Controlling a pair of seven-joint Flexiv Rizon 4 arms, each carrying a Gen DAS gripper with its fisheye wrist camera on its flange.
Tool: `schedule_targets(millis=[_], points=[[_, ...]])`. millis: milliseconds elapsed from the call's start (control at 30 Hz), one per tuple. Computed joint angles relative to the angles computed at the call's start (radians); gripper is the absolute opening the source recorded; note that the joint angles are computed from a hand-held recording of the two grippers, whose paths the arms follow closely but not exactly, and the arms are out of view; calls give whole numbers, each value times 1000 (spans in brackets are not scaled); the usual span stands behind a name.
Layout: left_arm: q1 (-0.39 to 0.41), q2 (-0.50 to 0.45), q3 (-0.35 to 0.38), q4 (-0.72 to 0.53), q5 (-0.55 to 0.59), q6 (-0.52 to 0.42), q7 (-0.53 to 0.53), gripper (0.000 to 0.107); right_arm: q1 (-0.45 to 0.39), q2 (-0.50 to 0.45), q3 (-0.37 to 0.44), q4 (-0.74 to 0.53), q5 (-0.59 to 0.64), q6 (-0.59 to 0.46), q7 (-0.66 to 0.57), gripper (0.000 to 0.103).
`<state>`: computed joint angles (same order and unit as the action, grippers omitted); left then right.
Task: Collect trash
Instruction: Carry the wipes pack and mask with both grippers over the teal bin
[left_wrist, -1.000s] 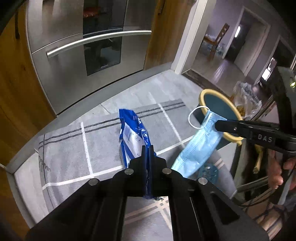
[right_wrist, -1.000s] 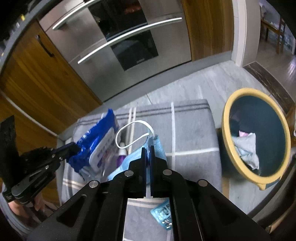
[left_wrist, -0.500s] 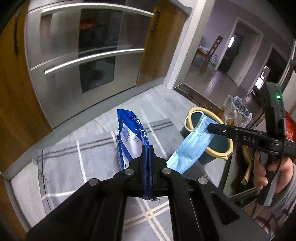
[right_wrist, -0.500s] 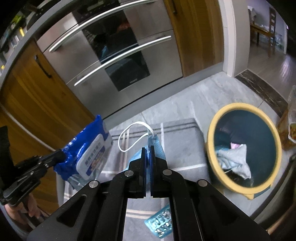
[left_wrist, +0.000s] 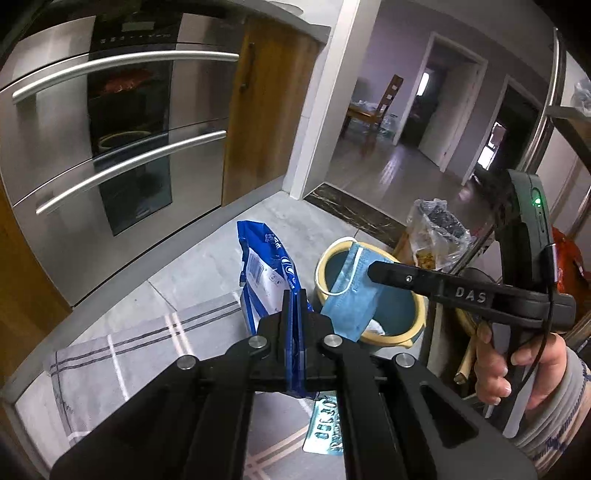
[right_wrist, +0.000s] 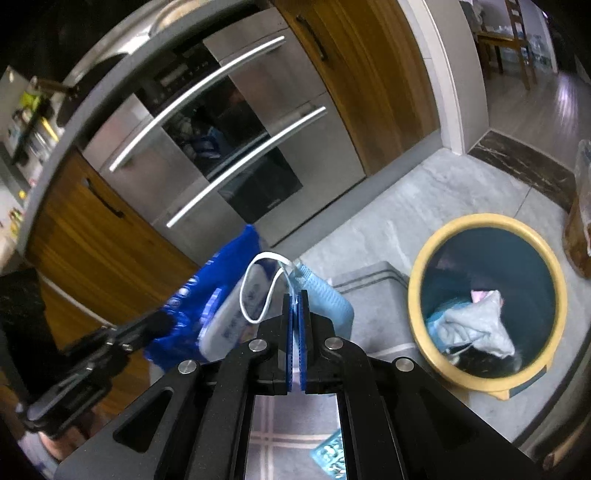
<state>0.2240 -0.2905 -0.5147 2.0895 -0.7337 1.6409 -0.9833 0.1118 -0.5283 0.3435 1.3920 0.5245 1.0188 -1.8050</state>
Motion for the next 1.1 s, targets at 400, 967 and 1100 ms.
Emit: schedule_targets(millis=[400,967,1100], points=[[-66,-18,92,-22,29,-37,-31,2,-70,27,57,-42,206,-28,-151,3],[-101,-60,48,-108,-9,-55,73,2,59,46,-125,63,-24,318,89,3],[-181,-130,104,-204,68,-104,53,2,93,14,-214,79,-131,344,273,3]])
